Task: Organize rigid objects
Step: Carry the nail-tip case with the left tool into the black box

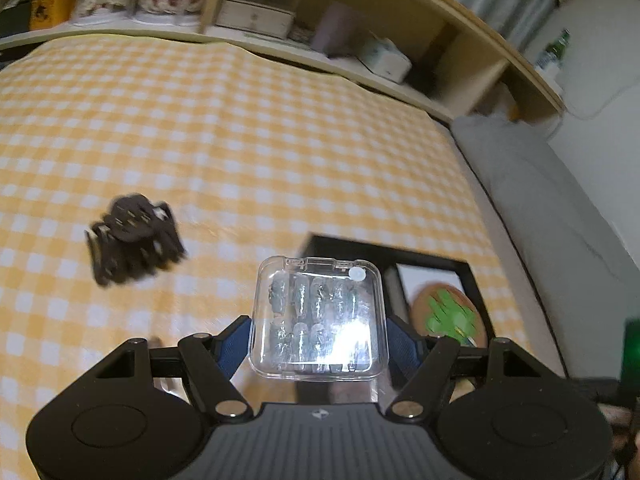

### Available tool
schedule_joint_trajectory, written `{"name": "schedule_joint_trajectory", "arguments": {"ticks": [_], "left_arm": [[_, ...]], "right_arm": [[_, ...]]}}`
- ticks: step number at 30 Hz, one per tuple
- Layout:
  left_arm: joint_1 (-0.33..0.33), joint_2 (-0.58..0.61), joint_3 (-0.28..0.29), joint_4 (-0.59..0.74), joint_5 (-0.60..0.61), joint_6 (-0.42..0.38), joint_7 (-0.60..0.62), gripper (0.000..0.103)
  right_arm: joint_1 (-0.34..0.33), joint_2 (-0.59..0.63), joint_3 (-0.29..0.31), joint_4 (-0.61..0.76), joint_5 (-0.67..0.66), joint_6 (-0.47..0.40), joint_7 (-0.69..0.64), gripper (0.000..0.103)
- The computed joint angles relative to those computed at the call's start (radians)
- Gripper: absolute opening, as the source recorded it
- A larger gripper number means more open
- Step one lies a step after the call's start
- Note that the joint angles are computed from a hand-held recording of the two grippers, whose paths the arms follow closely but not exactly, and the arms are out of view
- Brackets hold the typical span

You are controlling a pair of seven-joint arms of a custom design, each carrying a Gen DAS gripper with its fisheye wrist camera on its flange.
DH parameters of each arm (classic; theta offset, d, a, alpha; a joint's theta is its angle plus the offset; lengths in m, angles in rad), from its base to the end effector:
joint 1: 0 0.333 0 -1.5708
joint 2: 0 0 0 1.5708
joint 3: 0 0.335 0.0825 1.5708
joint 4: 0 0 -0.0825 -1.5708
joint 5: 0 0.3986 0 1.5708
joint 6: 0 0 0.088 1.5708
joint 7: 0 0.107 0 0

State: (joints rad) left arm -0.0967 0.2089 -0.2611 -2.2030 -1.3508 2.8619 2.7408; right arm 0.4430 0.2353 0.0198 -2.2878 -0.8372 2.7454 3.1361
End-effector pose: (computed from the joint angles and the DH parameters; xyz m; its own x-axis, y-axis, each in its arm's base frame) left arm 0.5544 -0.1475 0.3158 -0.3510 -0.8625 0.3647 -0.8171 0.0919 -0.5691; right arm 0.4837 0.2744 0.2702 -0.3406 -0.9392 -0.0446 -0.8430 0.3260 -0.4278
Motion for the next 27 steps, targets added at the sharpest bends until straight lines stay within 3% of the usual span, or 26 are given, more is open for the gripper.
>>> {"name": "schedule_joint_trajectory", "arguments": {"ticks": [10,15,19,27], "left_arm": [[-0.047,-0.02,-0.016,-0.054,0.037,-0.016,-0.058,0.073],[-0.065,-0.004,-0.034,-0.039,-0.068,0.051,0.046,0.073],[-0.073,-0.004,-0.022,-0.049,0.011,0.027,-0.044,0.073],[-0.07,-0.007,-0.033,-0.057,0.043,0.043,-0.063,0.078]], "right_arm": [[-0.001,0.001,-0.001,0.001,0.001,0.0,-0.002,0.004],[0.002,0.004,0.002,0.005,0.004,-0.01,-0.011,0.004],[0.003,0.005,0.001,0.006,0.004,-0.011,-0.011,0.004],[0.003,0.004,0.001,0.005,0.004,-0.01,-0.012,0.004]]}}
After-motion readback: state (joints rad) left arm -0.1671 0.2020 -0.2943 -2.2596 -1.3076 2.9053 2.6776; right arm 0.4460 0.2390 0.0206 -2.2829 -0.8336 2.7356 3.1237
